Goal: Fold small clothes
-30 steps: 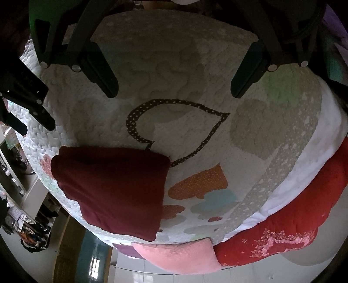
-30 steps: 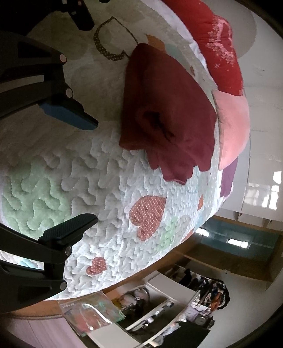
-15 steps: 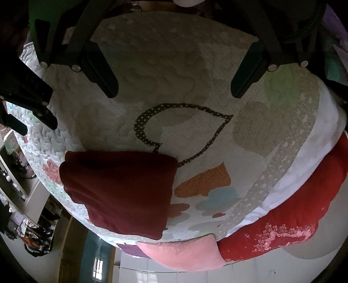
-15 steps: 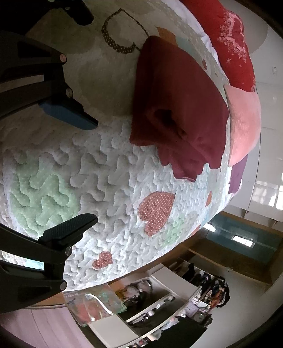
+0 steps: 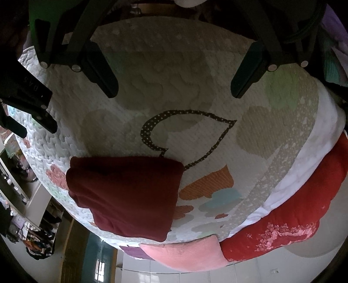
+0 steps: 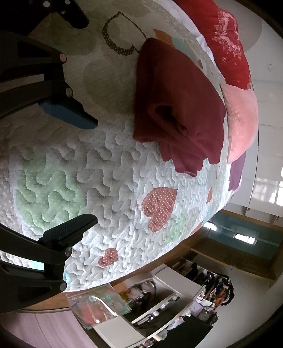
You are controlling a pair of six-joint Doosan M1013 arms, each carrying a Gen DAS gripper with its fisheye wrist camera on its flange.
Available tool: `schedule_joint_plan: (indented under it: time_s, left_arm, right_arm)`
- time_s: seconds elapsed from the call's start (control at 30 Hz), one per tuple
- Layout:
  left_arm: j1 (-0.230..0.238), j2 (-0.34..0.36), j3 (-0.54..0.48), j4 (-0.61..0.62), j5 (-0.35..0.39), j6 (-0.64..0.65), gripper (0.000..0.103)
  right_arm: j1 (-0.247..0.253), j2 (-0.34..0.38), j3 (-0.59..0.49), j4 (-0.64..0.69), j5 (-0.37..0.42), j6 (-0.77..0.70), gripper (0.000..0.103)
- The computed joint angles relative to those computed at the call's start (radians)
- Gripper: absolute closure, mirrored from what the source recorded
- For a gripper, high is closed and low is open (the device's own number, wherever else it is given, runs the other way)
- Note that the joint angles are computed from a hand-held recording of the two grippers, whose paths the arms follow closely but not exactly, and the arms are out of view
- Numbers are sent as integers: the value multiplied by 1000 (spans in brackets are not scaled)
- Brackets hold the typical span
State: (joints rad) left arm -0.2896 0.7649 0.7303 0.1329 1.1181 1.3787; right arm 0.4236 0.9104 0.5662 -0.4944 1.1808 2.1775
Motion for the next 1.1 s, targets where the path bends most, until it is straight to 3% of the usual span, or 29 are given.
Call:
schedule_joint_plan:
  time_s: [0.33, 0.53, 0.8, 0.9, 1.1]
  left_arm:
    - [-8, -18, 24, 31, -28, -9, 0]
    - [-17, -54, 32, 82, -60, -22, 0]
    - [-22, -145, 131, 74, -209, 7, 0]
    - [-15, -158, 152, 50, -233, 19, 0]
    - [8, -152, 149, -8, -204, 14, 0]
  right_arm:
    - [5, -20, 30, -3, -31, 7, 19]
    - [7, -65, 102, 7, -119, 35, 18]
    - [20, -120, 164, -44, -206, 102, 16]
    - [26, -122, 159, -54, -210, 101, 16]
    - [39, -108, 124, -50, -180, 77, 16]
